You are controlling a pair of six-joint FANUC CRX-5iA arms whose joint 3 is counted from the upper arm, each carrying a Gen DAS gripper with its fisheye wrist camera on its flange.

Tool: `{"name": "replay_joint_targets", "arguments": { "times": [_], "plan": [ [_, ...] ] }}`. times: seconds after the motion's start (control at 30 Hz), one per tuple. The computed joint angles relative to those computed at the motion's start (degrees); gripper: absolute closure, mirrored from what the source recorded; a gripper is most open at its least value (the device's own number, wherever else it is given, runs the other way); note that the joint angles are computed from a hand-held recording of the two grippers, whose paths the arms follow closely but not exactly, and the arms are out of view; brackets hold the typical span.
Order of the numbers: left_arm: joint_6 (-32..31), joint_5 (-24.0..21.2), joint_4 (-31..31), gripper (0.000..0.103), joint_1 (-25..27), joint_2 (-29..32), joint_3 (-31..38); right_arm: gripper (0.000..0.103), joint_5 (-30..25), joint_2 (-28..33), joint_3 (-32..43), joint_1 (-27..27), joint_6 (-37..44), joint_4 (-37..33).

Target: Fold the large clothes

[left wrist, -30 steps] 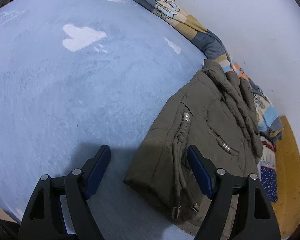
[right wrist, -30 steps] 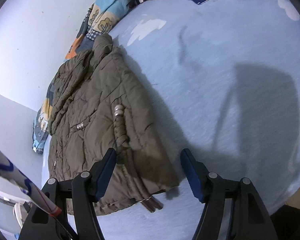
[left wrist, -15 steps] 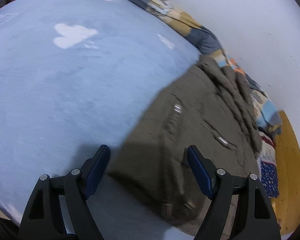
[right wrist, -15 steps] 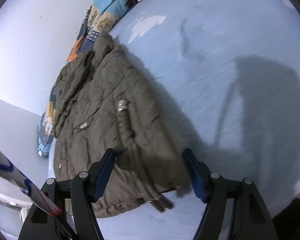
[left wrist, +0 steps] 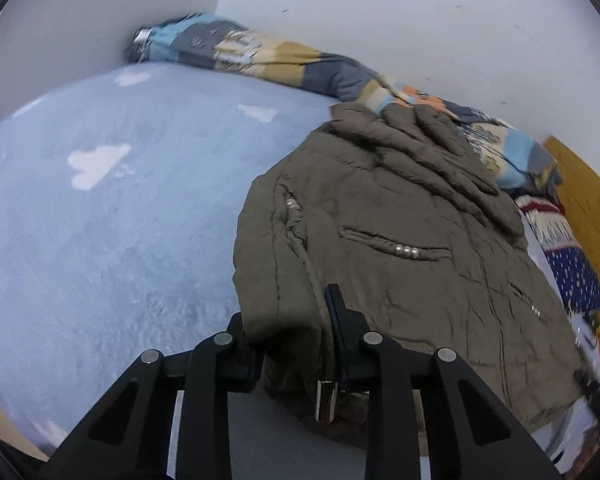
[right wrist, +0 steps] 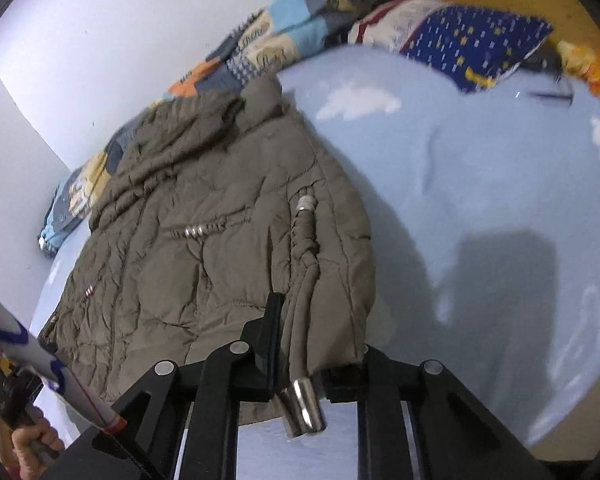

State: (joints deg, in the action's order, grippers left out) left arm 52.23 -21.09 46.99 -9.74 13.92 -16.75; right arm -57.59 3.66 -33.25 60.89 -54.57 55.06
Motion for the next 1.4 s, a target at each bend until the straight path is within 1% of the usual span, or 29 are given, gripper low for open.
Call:
{"name": "replay_joint_targets", "arguments": {
  "times": [0.1, 0.17, 0.2, 0.23, 0.27, 0.3, 0.33, 0.37, 0.4, 0.47, 0.5, 0.57, 0.6, 0.63, 0.7, 0.77, 0.8, 0.83, 0.9, 0.93, 0.97, 1.03, 1.1, 1.13, 1.2, 1.23, 1.27, 1.33, 1.4],
  "plan": [
    [-0.6, 0.2, -0.1, 0.077, -0.1, -1.0, -1.0, 0.089, -8.0, 0.9, 2.6, 2.7, 3.0, -1.5],
    [1.5, -0.3, -2.6, 0.077, 0.3, -0.6, -0.1, 0.089, -11.8, 1.7, 3.8, 4.0, 3.7, -1.9],
    [3.1, -1.1, -4.2, 0.077, 0.6, -0.1, 0.7, 0.089, -11.2, 1.3, 3.5, 3.8, 3.3, -1.8],
    [6.8, -2.2, -7.4, 0.075, 1.1, 0.6, 2.1, 0.089, -9.8, 0.8, 2.7, 3.7, 2.2, -1.7],
    [9.1, -3.0, -9.1, 0.074, 1.5, 1.1, 3.0, 0.088, -7.9, 0.3, 1.8, 3.2, 0.6, -1.5],
    [11.3, -4.3, -10.6, 0.065, 2.0, 1.6, 3.8, 0.087, -4.8, -0.5, 0.3, 2.4, -1.3, -1.1],
    [13.1, -5.5, -12.0, 0.052, 2.4, 2.0, 4.5, 0.084, -2.0, -1.3, -0.9, 1.7, -2.9, -0.3],
    [16.7, -6.5, -14.7, 0.046, 2.8, 2.3, 5.6, 0.084, 1.1, -2.3, -2.6, 0.8, -5.6, 0.9],
    [18.3, -6.5, -15.6, 0.040, 2.9, 2.4, 5.8, 0.083, 1.8, -2.7, -3.5, 0.6, -7.7, 1.7],
    [18.9, -6.3, -16.1, 0.040, 3.0, 2.3, 5.9, 0.076, 3.4, -3.5, -5.1, 0.2, -11.1, 3.1],
    [19.6, -6.1, -17.1, 0.040, 3.1, 2.1, 6.0, 0.074, 3.2, -3.6, -5.3, 0.3, -12.0, 3.0],
    [21.8, -4.4, -19.9, 0.040, 3.1, 1.4, 6.0, 0.067, 1.3, -3.8, -5.1, 1.0, -13.4, 1.7],
    [21.9, -4.2, -19.9, 0.038, 3.2, 1.3, 5.9, 0.066, 0.5, -4.1, -5.3, 1.3, -14.5, 1.5],
    [21.1, -4.6, -18.8, 0.037, 3.4, 1.4, 5.7, 0.063, 0.0, -4.2, -5.4, 1.4, -15.4, 1.4],
    [22.1, -6.0, -19.2, 0.037, 3.7, 1.9, 6.4, 0.061, 1.0, -5.0, -7.0, 1.1, -18.9, 2.7],
    [24.3, -6.2, -21.7, 0.037, 3.8, 1.9, 6.9, 0.060, 1.3, -5.4, -7.9, 1.2, -21.8, 3.0],
    [26.4, -5.7, -24.3, 0.037, 3.7, 1.7, 7.4, 0.059, 0.6, -5.6, -7.8, 1.6, -21.8, 2.1],
    [29.6, -5.0, -28.3, 0.037, 3.4, 1.2, 8.0, 0.057, -0.8, -5.4, -7.2, 2.1, -21.5, 0.6],
    [37.4, -3.6, -38.1, 0.037, 2.4, 0.3, 9.8, 0.057, -7.1, -4.1, -4.3, 4.1, -19.3, -4.1],
    [40.1, -3.1, -41.4, 0.037, 1.9, -0.1, 10.4, 0.057, -9.9, -3.5, -3.3, 4.7, -18.4, -4.7],
    [40.8, -2.1, -42.9, 0.037, 1.5, -0.4, 10.5, 0.057, -12.0, -3.1, -2.7, 5.2, -17.7, -4.2],
    [38.1, -1.2, -42.8, 0.036, 0.7, -0.4, 10.4, 0.057, -13.3, -2.4, -2.1, 5.1, -15.1, -1.8],
    [35.0, -2.7, -42.2, 0.036, 0.0, 0.6, 11.2, 0.063, -11.2, -1.4, -1.3, 3.9, -10.5, 0.8],
    [35.0, -4.1, -43.2, 0.036, -0.4, 1.4, 12.3, 0.072, -9.8, -1.1, -1.2, 3.3, -9.1, 1.5],
    [38.1, -11.2, -49.3, 0.035, -1.6, 4.5, 17.4, 0.073, -6.4, 0.0, 0.4, 1.8, -3.6, 0.0],
    [38.5, -13.3, -50.3, 0.035, -1.8, 5.5, 18.6, 0.073, -5.3, 0.8, 1.6, 1.1, -0.6, -2.3],
    [38.1, -13.6, -49.7, 0.034, -1.7, 6.1, 18.8, 0.073, -3.6, 1.2, 2.2, 0.4, 1.4, -4.4],
    [39.0, -13.8, -49.0, 0.029, -1.4, 6.3, 18.9, 0.073, 0.6, 1.4, 2.3, -1.1, 3.9, -8.0],
    [38.3, -13.5, -47.8, 0.029, -1.0, 6.0, 18.3, 0.073, 2.2, 1.5, 1.8, -1.7, 3.5, -8.4]
  ]
}}
